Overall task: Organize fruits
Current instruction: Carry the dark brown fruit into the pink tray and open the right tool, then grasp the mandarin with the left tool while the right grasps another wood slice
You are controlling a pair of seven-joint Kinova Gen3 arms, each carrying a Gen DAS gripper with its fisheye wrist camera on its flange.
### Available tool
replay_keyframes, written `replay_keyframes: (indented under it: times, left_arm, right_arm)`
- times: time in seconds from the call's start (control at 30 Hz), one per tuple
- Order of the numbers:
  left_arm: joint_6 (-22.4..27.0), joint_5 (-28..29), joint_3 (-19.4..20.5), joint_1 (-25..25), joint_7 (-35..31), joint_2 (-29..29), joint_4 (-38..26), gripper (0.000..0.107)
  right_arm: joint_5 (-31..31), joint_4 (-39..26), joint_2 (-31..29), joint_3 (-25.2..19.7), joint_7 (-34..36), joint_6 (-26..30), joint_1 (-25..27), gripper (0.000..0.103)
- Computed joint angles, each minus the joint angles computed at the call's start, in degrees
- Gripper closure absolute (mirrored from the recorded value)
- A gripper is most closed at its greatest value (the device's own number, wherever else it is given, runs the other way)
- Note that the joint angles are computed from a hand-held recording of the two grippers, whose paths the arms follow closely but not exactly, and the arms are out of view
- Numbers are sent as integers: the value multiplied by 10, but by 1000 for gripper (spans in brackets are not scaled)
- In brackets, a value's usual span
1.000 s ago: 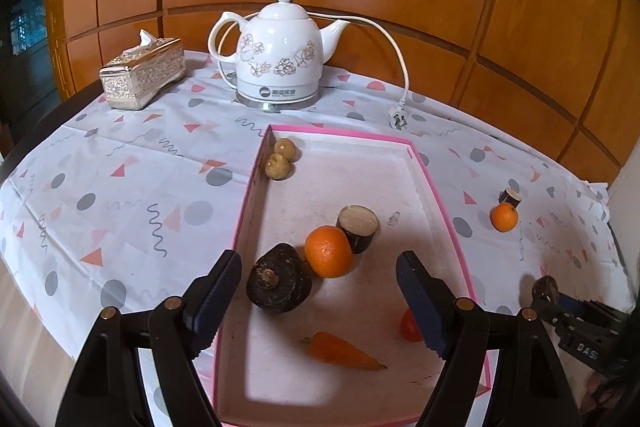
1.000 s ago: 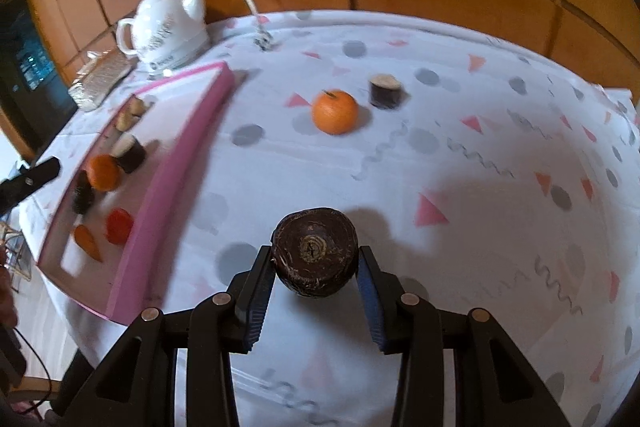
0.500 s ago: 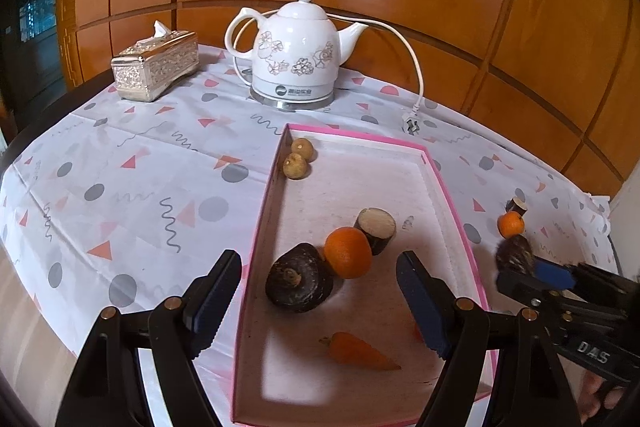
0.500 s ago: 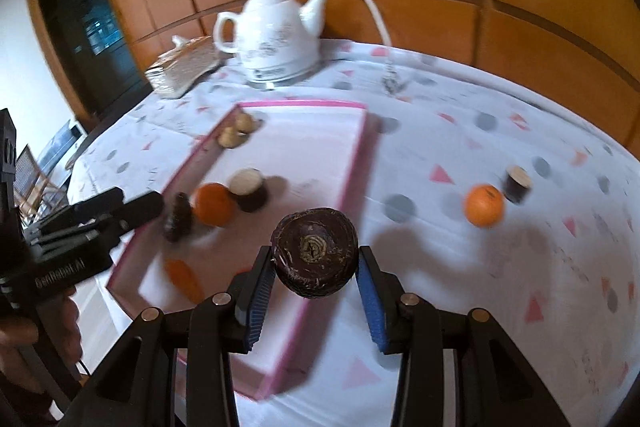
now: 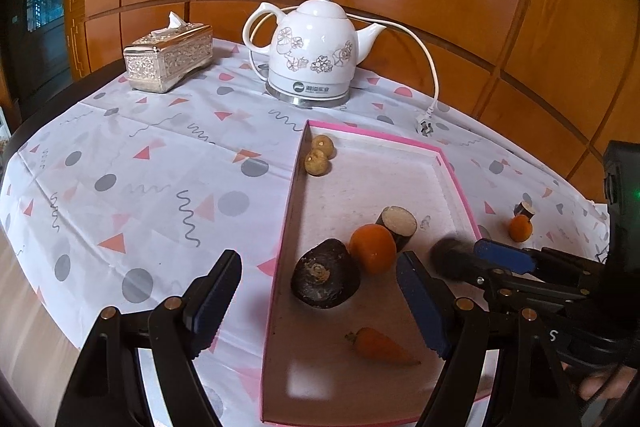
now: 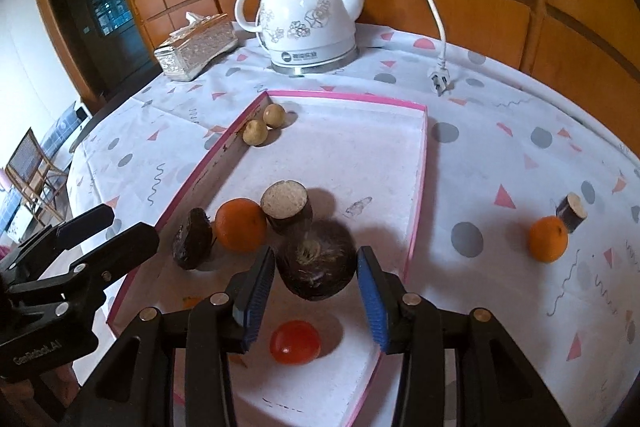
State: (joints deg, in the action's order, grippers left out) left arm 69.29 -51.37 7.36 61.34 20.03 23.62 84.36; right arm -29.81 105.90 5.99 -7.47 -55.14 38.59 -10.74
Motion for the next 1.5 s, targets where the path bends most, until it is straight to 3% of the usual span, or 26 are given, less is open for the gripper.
replay_keyframes:
  times: [0.4,0.7,1.5]
  left_arm:
    - [-7,-4,0,3,-45,13,-31,27]
    - [-11,7,-11,12,-114,36,-81,27]
    - [-53,87,-61,26,-337,126,-253,27]
  right_arm:
    - [-86,50,-44,45,45,-4,54,56]
    - [-53,69,-56,77,6,-26,85,56]
    - [-69,79,-52,118,29,-53,160,56]
